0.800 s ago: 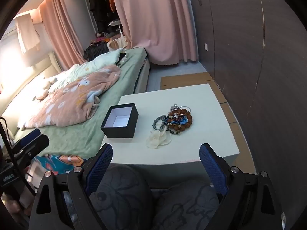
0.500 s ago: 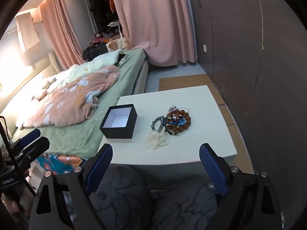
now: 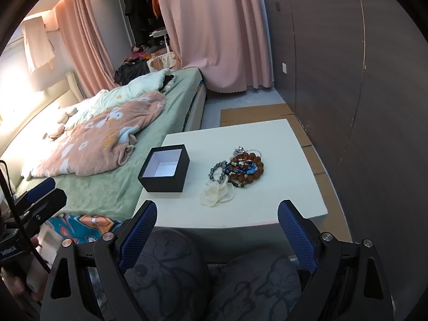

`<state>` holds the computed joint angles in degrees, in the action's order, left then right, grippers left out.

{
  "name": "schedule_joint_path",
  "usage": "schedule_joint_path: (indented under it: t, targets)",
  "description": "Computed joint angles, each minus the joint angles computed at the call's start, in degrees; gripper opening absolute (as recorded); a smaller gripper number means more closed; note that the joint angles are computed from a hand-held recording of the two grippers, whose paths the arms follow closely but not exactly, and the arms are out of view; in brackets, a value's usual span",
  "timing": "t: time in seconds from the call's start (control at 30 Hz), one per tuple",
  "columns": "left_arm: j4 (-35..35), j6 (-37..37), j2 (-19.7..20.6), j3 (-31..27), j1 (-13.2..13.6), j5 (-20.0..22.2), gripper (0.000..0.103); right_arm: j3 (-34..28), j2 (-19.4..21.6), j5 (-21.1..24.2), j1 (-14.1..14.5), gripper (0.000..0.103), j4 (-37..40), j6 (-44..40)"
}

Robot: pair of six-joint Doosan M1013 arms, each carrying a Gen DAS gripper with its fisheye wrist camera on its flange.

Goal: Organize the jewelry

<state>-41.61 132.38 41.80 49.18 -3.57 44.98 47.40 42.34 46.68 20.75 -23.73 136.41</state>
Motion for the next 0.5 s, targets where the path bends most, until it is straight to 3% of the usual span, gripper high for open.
schedule_joint_path:
  t: [0.5]
  targets:
    - [-0.85,0.65,-0.34,0.66,-0.02,-0.15,0.102,0.29,-0.17,-0.27,0.01,0.092,-0.18,0.16]
